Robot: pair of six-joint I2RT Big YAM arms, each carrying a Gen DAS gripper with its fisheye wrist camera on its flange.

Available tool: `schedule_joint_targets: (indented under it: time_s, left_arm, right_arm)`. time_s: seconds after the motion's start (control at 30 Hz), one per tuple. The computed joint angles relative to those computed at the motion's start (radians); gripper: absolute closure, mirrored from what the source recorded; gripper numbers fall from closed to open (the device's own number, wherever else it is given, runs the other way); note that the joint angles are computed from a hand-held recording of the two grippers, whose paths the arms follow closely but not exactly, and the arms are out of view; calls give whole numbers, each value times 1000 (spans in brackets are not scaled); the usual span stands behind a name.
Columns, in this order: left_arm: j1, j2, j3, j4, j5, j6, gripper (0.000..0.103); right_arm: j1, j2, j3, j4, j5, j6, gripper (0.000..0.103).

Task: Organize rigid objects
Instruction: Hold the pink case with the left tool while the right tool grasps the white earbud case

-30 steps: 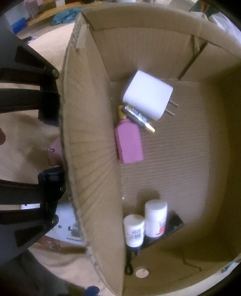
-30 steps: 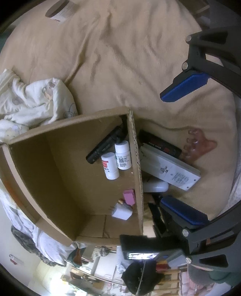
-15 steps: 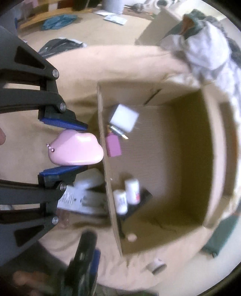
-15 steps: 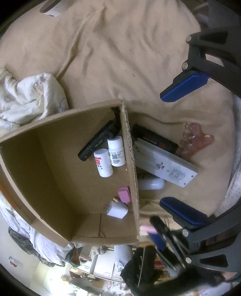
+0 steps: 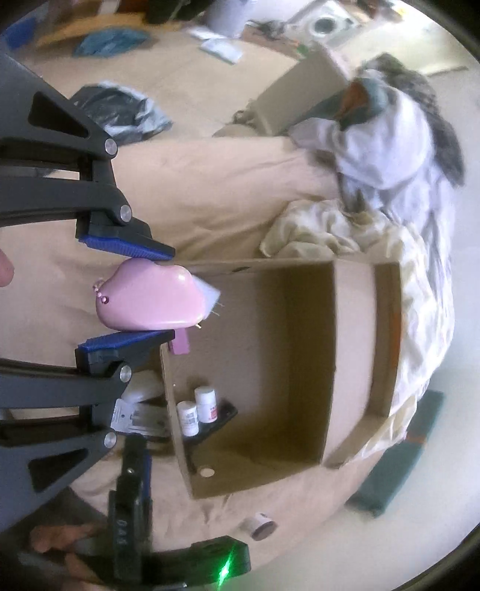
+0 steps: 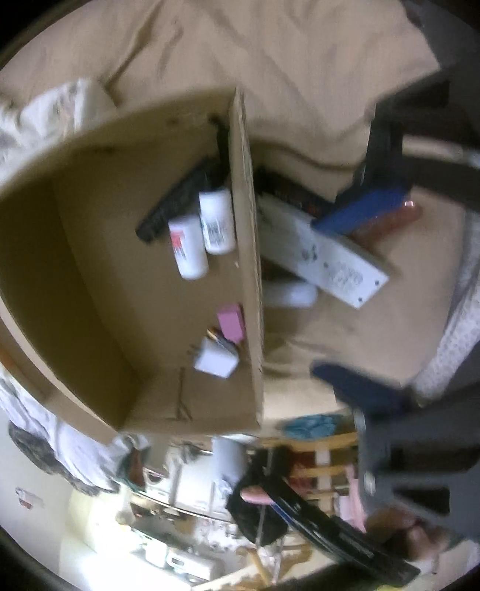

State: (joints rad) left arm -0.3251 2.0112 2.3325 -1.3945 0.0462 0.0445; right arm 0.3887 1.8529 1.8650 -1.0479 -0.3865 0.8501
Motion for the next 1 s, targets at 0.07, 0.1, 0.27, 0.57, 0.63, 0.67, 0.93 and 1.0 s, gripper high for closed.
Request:
schedule_joint_targets:
  time_s: [0.07, 0.1, 0.27, 0.57, 0.63, 0.67, 0.93, 1.0]
  left_arm:
    - [4, 16, 19, -24, 32, -27, 70]
    - [4, 18, 24, -26, 36, -31, 70]
    - [8, 11, 21, -19, 43, -42, 70]
    - [25, 4, 33, -28, 88, -71, 70]
    - [25, 4, 33, -34, 89, -69, 70]
    - [24, 6, 36, -38, 92, -68, 70]
    - [19, 19, 56, -57, 91, -65, 70]
    - [19, 22, 58, -62, 86, -65, 70]
  right_arm:
    - [8, 31, 57, -50, 7, -31, 51]
    - [13, 51, 91, -79, 12, -46, 54]
    - [32, 182, 298, -254, 56, -113, 54]
    - [57, 417, 646, -494, 129, -150, 63]
    - [64, 467, 717, -550, 141, -160, 63]
    - [67, 492, 752, -578, 147, -167, 63]
    - [87, 453, 654, -510, 222, -188, 81]
    - [88, 395, 552, -438, 212, -169, 81]
